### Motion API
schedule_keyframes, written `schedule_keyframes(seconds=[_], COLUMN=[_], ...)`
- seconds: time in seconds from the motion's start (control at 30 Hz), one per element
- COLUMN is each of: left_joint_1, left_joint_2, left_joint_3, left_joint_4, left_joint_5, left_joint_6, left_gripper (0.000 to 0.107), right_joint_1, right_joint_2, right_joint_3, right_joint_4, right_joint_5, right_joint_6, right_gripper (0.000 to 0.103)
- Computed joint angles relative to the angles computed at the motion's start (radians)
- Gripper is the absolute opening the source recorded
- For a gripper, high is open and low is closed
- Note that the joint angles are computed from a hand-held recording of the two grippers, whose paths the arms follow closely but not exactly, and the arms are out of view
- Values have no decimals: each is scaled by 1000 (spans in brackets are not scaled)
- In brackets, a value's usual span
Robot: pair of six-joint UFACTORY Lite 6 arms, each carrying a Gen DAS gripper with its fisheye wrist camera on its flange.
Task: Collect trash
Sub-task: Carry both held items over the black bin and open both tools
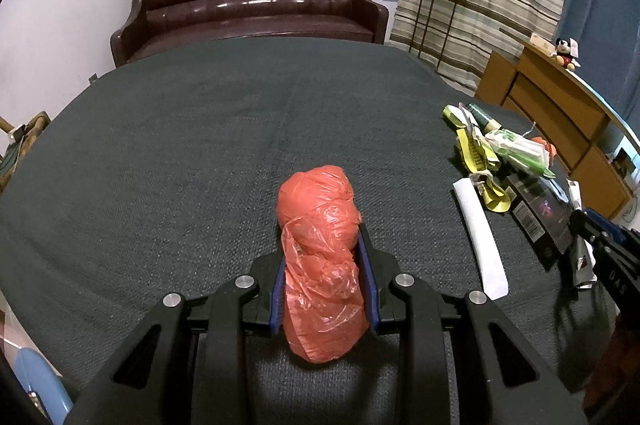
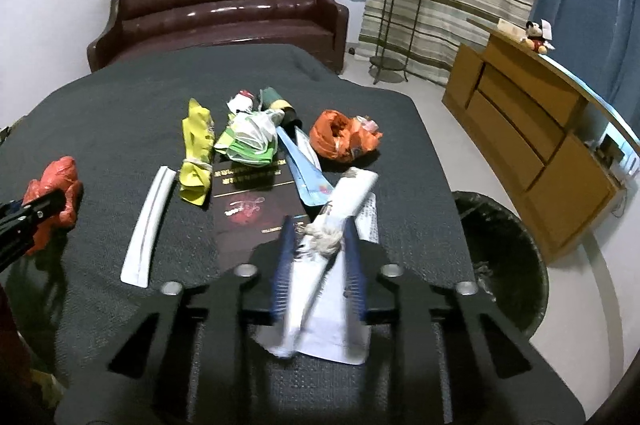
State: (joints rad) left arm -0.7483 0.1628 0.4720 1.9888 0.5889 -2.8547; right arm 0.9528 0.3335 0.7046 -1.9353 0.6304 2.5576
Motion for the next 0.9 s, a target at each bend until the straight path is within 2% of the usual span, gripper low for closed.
schedule_keyframes(seconds=[0.27, 0.57, 0.9], left_joint_1=[-15, -120, -252], left_joint_2=[-7, -36, 107], left_joint_3=[7, 60, 313], left_joint_4=[-14, -123, -188], left_joint_5=[-1, 27, 19], left_joint_6=[15, 115, 236], left_gripper=[31, 31, 31], right_joint_1=[-11, -61, -239], right_joint_2=[-89, -261, -448], right_joint_3=[-66, -206, -375], right_joint_4=[-57, -91, -172], right_joint_5=[-12, -7, -20], right_joint_6=[56, 69, 46], right_gripper=[20, 20, 20])
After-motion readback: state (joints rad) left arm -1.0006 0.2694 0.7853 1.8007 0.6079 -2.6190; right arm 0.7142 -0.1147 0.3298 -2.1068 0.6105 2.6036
